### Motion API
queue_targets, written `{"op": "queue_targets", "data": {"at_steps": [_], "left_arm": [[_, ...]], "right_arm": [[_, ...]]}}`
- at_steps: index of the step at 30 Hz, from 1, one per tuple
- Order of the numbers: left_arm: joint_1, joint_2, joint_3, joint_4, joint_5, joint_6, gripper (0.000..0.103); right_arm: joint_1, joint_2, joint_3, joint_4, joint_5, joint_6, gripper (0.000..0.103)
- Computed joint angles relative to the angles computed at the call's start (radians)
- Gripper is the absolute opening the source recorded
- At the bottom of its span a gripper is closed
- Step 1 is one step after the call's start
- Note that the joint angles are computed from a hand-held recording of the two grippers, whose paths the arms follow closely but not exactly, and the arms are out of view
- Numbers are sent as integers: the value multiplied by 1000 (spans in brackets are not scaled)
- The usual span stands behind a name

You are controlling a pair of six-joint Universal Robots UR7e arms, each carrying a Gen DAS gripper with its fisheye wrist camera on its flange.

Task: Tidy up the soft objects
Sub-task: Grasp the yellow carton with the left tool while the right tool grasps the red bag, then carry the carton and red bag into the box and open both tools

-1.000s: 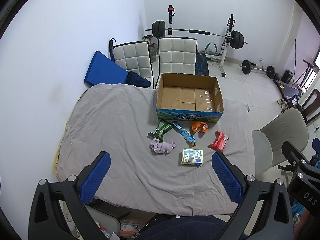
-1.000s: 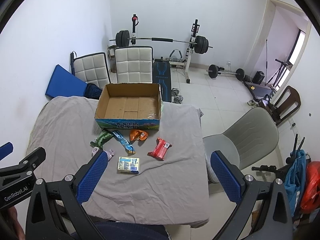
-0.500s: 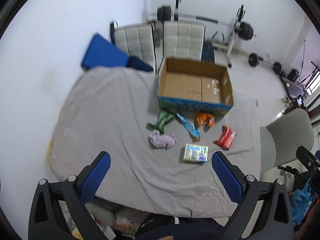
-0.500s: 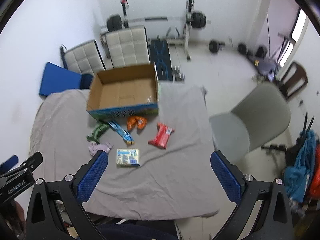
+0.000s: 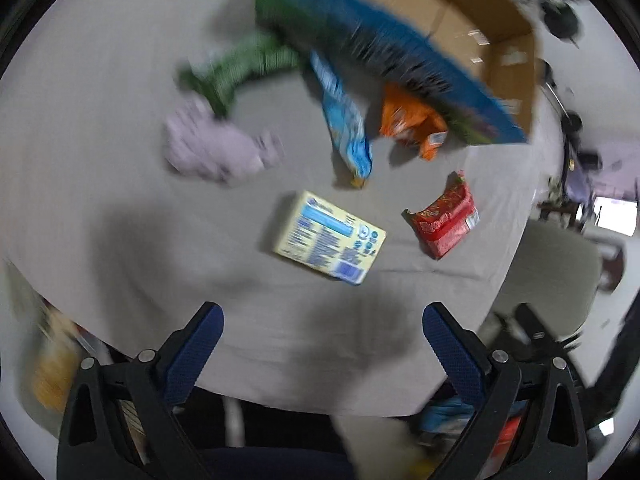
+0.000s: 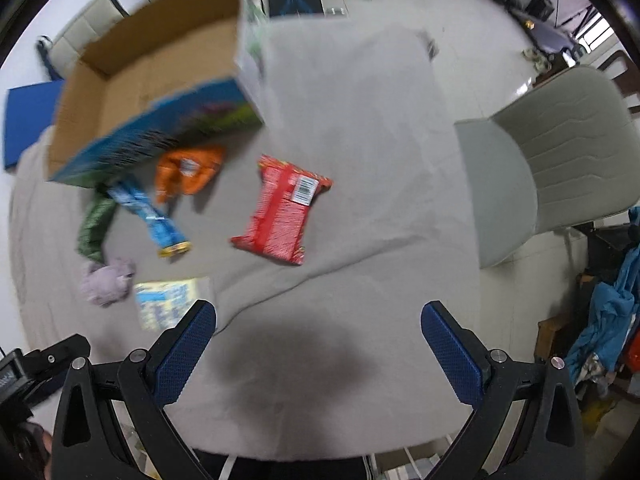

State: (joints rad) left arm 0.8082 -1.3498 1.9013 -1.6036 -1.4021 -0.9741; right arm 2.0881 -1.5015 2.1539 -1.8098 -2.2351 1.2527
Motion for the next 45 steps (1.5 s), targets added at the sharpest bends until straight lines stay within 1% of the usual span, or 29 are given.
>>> {"op": "queue_targets", "data": {"at_steps": [2,3,4,6,9,11,13,14,16,17,18,19,20,21,22,23,25,28,30,31,34,36,37,39,40,41,42,43,45], "left_arm": [[43,34,24,-55,-36,-55,102],[62,48,35,-82,-57,-79,102],[89,64,56,-128,-90,-113,102],[119,81,86,-191,-126,-163,102],[162,110,133,-308,-155,-247,102],[177,127,144,-346,-157,-282,102],[178,146,151,-383,-140,-293,95],[168,163,137,-348,-119,-280,85],[149,188,115,-302,-98,-215,82],[133,199,99,-265,-74,-180,79],[106,219,71,-208,-29,-107,77],[75,238,47,-157,24,-36,74],[41,257,27,-101,89,24,70],[6,278,10,-46,154,84,66],[-29,304,-5,9,217,166,65],[-41,312,-8,26,237,207,64],[-47,325,-19,47,253,265,63],[-29,339,-34,42,239,280,64],[1,350,-47,13,227,271,64],[21,353,-47,-11,217,250,64],[45,333,-33,-62,186,202,63],[45,316,-15,-102,187,184,62],[51,300,0,-111,192,189,62],[44,287,6,-112,197,184,62],[35,278,10,-107,205,181,61],[23,265,36,-117,212,176,61],[-12,232,51,-90,207,155,61],[-28,222,54,-83,213,151,61],[-76,206,45,-60,214,136,61]], "right_arm": [[-87,-1,58,-140,22,-85,103],[-117,5,73,-181,35,-109,103],[-146,14,84,-213,45,-129,102],[-200,34,106,-292,53,-189,102],[-250,69,116,-367,57,-245,100],[-276,87,113,-397,62,-272,99],[-307,116,106,-437,67,-300,97],[-317,125,101,-442,72,-306,94],[-332,137,95,-461,87,-333,87],[-336,146,89,-462,93,-348,84],[-342,156,82,-461,102,-366,74],[-347,165,76,-460,117,-383,69],[-350,173,71,-461,130,-396,58],[-345,182,64,-451,128,-402,57],[-333,196,52,-420,114,-405,56],[-325,203,46,-397,111,-410,55],[-317,220,31,-327,135,-433,54],[-308,228,43,-289,152,-464,55],[-309,219,69,-333,140,-460,59],[-315,204,85,-353,140,-458,59],[-343,202,124,-420,155,-441,59],[-338,212,126,-429,140,-427,58],[-339,196,133,-422,137,-423,56],[-330,207,135,-426,129,-407,54],[-320,185,154,-415,123,-404,52],[-307,189,143,-397,118,-397,51],[-294,187,139,-389,112,-395,51],[-263,219,136,-407,114,-375,50],[-233,208,131,-403,121,-381,50]]}}
